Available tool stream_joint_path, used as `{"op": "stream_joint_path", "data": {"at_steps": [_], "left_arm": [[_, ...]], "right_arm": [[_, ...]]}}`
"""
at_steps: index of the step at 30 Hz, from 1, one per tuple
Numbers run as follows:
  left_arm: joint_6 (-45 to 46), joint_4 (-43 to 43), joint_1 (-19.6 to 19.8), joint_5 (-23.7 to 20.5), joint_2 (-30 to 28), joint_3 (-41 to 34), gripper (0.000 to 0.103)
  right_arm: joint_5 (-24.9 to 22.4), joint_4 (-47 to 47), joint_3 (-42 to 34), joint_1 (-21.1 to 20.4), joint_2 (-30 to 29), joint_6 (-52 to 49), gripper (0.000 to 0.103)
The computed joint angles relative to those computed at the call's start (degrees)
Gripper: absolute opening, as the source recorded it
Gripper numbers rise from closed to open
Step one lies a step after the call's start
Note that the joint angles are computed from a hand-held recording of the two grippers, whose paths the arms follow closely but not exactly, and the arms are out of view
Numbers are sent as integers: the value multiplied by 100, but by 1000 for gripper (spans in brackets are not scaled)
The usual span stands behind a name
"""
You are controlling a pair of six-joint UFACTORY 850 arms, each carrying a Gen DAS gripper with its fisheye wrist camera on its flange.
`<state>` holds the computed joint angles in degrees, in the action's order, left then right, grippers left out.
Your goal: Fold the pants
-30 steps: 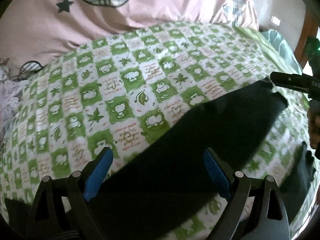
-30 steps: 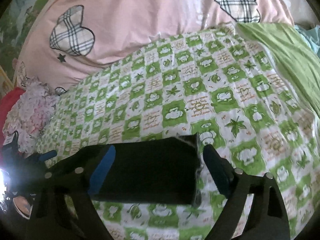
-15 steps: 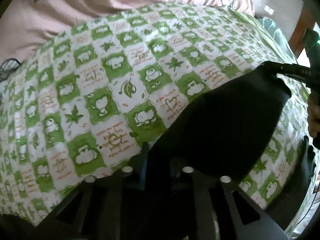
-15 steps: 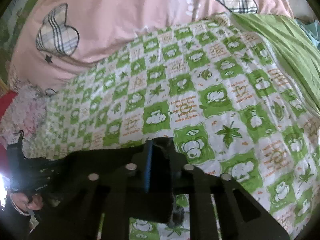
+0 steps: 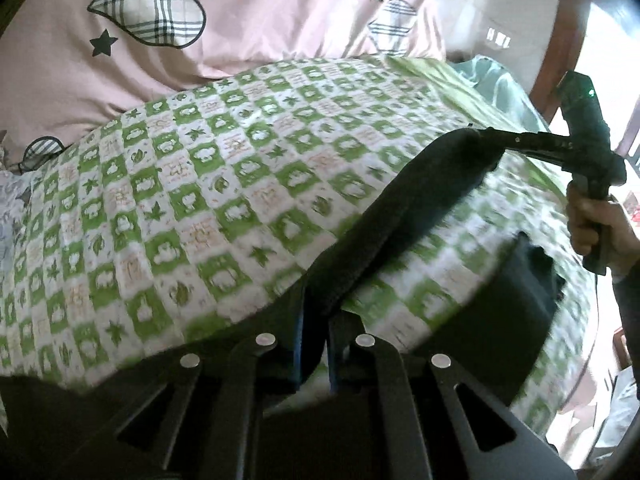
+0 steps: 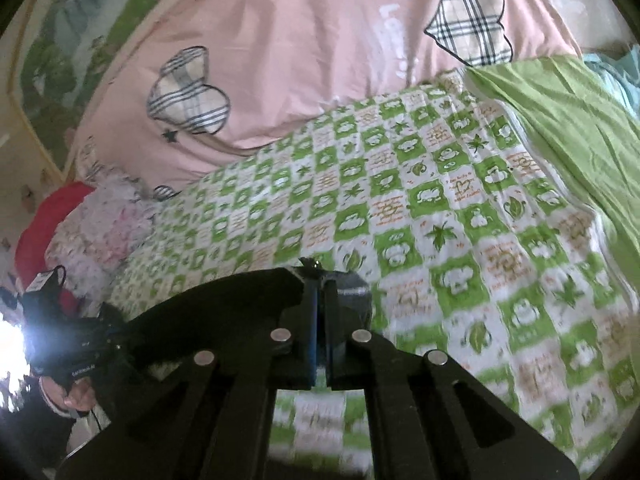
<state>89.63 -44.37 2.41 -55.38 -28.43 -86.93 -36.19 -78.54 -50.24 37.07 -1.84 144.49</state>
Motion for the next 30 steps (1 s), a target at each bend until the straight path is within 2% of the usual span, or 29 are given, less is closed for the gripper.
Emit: {"op": "stream_joint_path", "data": {"at_steps": [9, 18, 24, 30], "left_arm": [[661, -190, 421, -285, 645, 958, 7], [1324, -207, 733, -363, 1077, 1692, 7], [1446, -266, 875, -451, 1135, 1833, 7], [1599, -243, 894, -283, 1172, 2048, 7]], "right_arm": [[-560, -211, 548, 986, 356, 662, 3], [-1208, 112, 579, 1778, 244, 1023, 3], [-1502, 449, 415, 2080, 153, 797, 3], [-1495, 849, 337, 2206, -68, 760, 3]]}}
